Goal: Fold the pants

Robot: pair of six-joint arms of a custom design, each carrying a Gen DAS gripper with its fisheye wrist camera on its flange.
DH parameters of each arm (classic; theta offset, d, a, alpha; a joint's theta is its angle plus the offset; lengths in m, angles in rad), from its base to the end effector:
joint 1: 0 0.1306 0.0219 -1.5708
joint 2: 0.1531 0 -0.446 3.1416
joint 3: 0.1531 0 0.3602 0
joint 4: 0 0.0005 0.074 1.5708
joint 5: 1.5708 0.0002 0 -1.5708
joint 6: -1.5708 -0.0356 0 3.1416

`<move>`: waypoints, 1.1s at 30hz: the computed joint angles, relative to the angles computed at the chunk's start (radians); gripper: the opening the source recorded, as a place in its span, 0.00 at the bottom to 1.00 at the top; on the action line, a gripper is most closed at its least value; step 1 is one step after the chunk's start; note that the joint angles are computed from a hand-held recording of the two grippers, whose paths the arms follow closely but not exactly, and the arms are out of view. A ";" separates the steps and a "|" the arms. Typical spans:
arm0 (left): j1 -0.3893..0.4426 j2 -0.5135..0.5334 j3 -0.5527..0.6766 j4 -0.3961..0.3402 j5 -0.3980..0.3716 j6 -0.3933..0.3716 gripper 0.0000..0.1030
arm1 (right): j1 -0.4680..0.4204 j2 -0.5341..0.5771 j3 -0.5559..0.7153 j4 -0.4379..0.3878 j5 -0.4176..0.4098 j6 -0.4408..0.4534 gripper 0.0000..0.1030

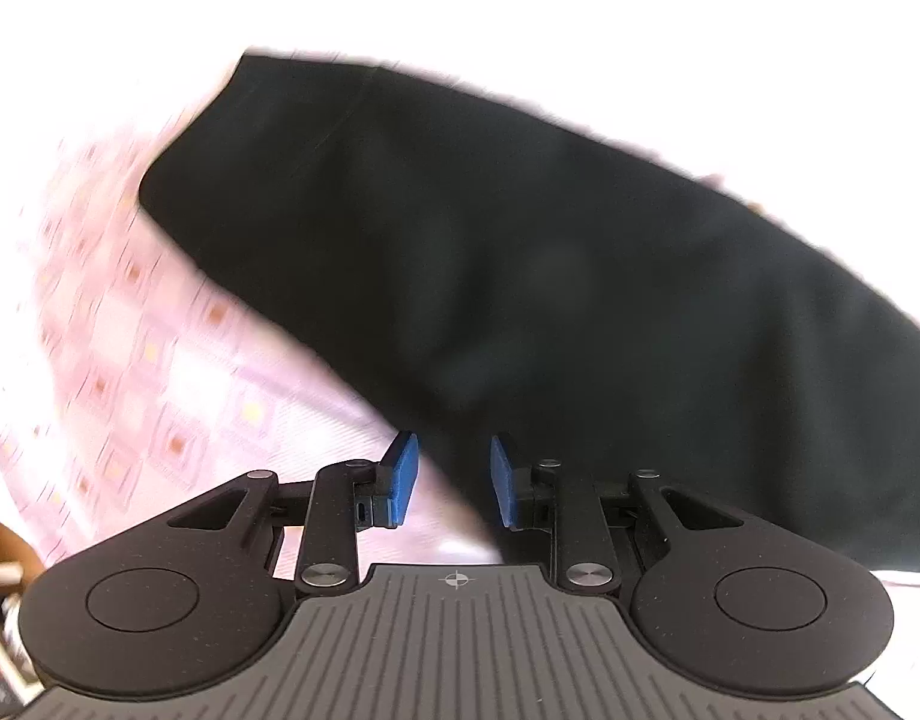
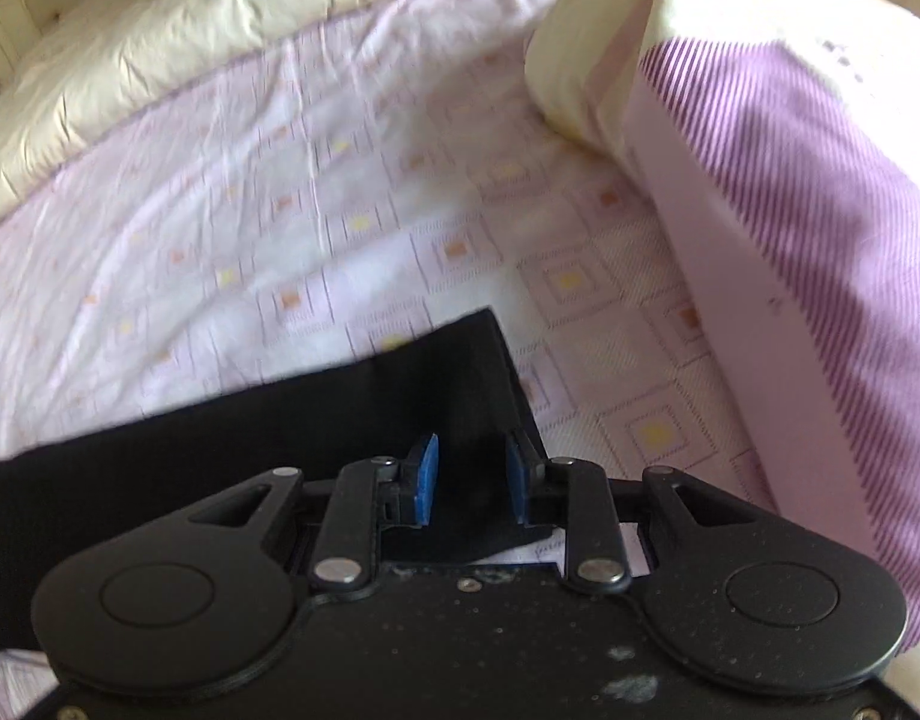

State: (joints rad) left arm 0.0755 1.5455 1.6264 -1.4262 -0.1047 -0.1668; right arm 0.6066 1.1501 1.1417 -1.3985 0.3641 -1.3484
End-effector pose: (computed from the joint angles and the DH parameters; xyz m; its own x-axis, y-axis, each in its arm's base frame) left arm 0.4605 0.0381 0.4954 -0.9747 0.0919 -0.2036 0.0644 0.9884 0.1376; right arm 0.2388 0.1496 0.4518 -0.6518 0.6571 -0.3787 0.6837 0.7252 0.0816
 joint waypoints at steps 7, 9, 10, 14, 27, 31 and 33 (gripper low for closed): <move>-0.179 -0.039 0.016 -0.012 0.132 -0.027 0.26 | 0.050 0.001 -0.008 0.047 -0.007 0.153 0.28; -0.249 -0.034 0.016 -0.014 0.173 -0.038 0.26 | 0.044 -0.029 -0.024 0.103 -0.039 0.179 0.28; -0.283 -0.032 0.013 -0.014 0.197 -0.047 0.26 | 0.035 -0.050 -0.036 0.141 -0.063 0.184 0.28; -0.394 -0.031 -0.016 0.012 0.250 -0.094 0.26 | 0.027 -0.092 -0.034 0.148 -0.037 0.167 0.27; -0.437 0.031 -0.105 0.018 0.254 -0.159 0.26 | -0.297 -0.269 -0.199 0.291 -0.345 0.266 0.42; -0.452 0.051 -0.076 -0.019 0.230 -0.148 0.26 | -0.370 -0.313 -0.270 0.406 -0.438 0.270 0.46; -0.458 0.051 -0.076 -0.022 0.221 -0.149 0.26 | -0.426 -0.332 -0.303 0.469 -0.508 0.252 0.47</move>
State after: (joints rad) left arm -0.3825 1.5968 1.5506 -1.4481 0.1161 -0.3159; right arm 0.1807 0.8185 0.8391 -0.9298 -0.1438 -1.0963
